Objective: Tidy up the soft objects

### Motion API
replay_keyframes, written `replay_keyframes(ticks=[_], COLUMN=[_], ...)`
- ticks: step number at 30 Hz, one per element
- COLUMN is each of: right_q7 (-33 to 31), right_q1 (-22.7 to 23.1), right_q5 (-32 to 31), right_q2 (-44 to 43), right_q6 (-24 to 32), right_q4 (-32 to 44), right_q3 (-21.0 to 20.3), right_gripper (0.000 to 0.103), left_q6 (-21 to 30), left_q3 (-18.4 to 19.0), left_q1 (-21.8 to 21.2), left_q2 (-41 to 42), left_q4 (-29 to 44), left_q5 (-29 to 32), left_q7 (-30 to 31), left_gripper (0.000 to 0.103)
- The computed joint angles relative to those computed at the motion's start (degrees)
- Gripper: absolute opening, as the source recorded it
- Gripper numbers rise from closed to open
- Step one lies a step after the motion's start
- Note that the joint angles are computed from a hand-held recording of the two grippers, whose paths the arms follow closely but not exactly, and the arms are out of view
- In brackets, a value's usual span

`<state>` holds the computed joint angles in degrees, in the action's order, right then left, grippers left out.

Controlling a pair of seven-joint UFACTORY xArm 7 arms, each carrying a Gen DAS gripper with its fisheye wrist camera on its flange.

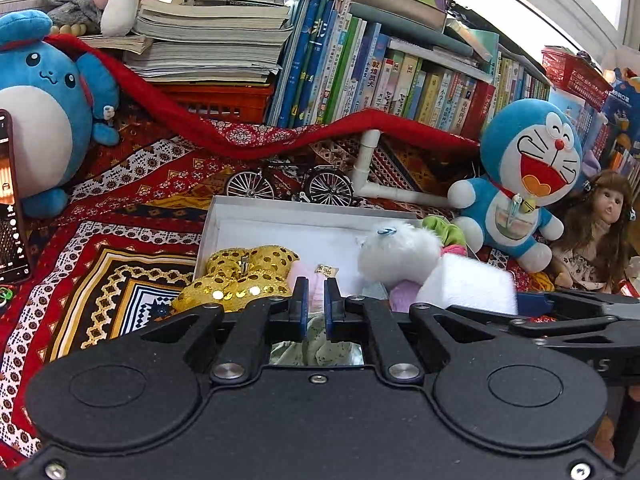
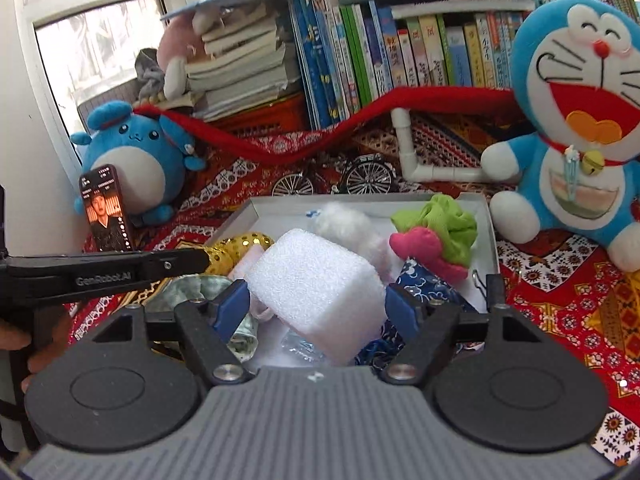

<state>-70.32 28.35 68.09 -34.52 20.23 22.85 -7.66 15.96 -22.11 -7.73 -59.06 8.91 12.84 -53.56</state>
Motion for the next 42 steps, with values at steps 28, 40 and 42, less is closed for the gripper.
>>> replay_keyframes(ticks=[28,40,42], right_q7=[1.58,9.82,14.47], right_q1=[-3.75,-6.63,-11.25], right_q5=[1.26,-7.36,-11.25], right_q2=[-1.89,-31.64,-40.83], right_q6=[2.87,-1.48,2.21], right_q4=[-0.88,-16.19,-20.58], right_q3=[1.48,1.96,3.41], right_gripper=[0.091,0.103,0.103], left_q6=[3.53,21.79,27.92], left_q3=[-1.08,-7.99,-11.10], left_q1=[-1.63,-13.81,-18.18], left_q2=[-4.43,-28.75,-33.02], left_q4=[0.07,-2.23,-2.11], left_q5=[0.71,0.94,0.19], left_q7=[-1.52,-7.03,-9.66], left_gripper=[0.020,0.068,0.079])
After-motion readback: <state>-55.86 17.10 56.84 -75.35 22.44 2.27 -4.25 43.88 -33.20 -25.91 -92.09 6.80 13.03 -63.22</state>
